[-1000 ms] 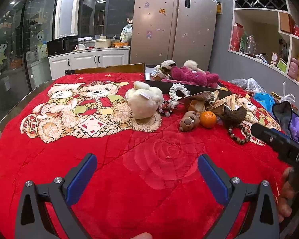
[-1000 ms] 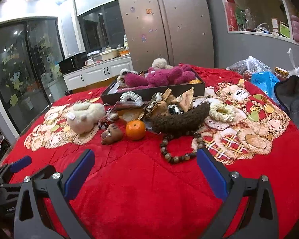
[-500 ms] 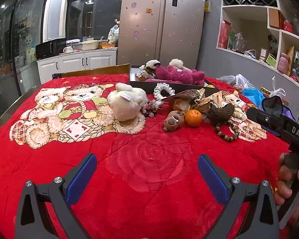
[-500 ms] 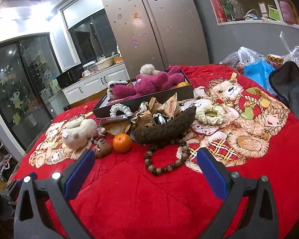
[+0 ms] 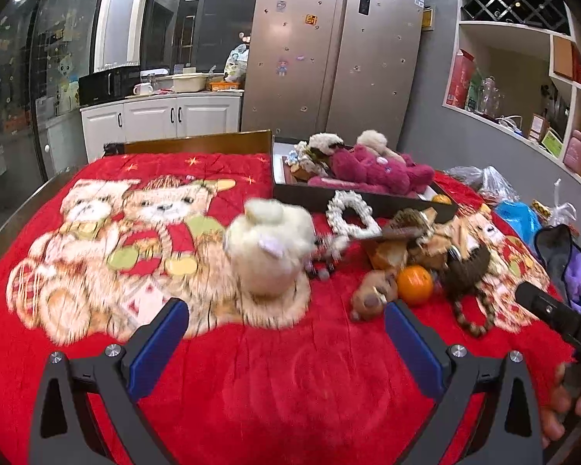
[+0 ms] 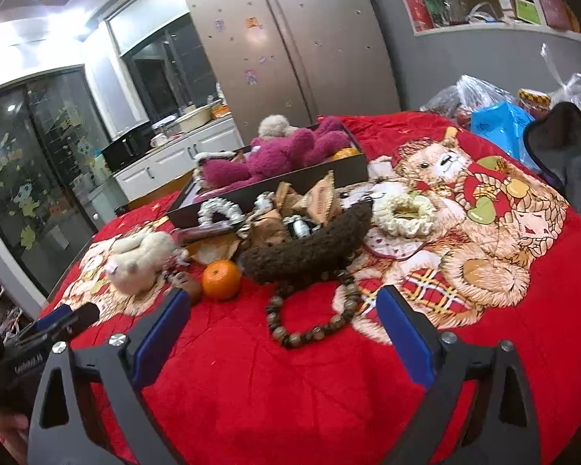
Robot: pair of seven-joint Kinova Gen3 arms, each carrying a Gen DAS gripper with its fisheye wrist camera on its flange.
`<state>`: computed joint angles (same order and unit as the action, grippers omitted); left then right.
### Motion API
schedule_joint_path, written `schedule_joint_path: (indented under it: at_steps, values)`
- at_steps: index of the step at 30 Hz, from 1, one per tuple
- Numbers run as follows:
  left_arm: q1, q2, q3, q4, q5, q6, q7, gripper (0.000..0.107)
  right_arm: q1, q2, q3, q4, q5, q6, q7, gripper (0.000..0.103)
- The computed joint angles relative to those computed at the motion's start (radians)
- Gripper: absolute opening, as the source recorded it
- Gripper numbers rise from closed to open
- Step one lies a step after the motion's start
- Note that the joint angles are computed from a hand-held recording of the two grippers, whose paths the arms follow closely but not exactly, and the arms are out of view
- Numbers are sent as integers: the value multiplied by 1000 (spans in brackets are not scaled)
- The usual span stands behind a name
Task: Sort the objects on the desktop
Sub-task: 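Move both tools toward the plush toys on the red blanket, then grasp the cream fluffy plush bear with left tool while right tool grasps the brown fuzzy plush stick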
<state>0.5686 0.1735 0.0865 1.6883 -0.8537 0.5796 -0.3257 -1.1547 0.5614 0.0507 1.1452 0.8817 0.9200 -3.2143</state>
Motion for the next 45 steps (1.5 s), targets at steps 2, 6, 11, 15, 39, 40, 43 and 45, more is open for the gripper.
schedule_joint_path:
  at_steps: [2, 6, 11, 15, 39, 40, 43, 45]
  values:
    - [-17, 29, 2, -42, 25, 9, -52, 103, 26, -1, -6, -8, -24, -9, 7, 94]
    - [-22, 71, -20, -97, 72, 16, -112, 103, 82, 19, -20, -68, -107, 9, 69, 88]
    - [-20, 113, -46, -151, 126, 31, -199, 103, 179, 53, -40, -135, -268, -23, 166, 87]
    - [-29, 140, -63, -190, 172, 40, -261, 103, 221, 85, -29, -179, -363, -31, 210, 86]
    - [-124, 274, -73, -394, 556, 200, -591, 103, 207, 212, 45, -366, -439, 78, 384, 72]
    - [-119, 275, -76, -396, 552, 205, -589, 103, 207, 211, 45, -364, -439, 77, 383, 72]
    - [-115, 276, -78, -393, 552, 201, -584, 103, 208, 208, 43, -359, -438, 72, 381, 72]
    - [-113, 275, -78, -390, 551, 200, -583, 103, 208, 207, 43, -357, -438, 71, 380, 72]
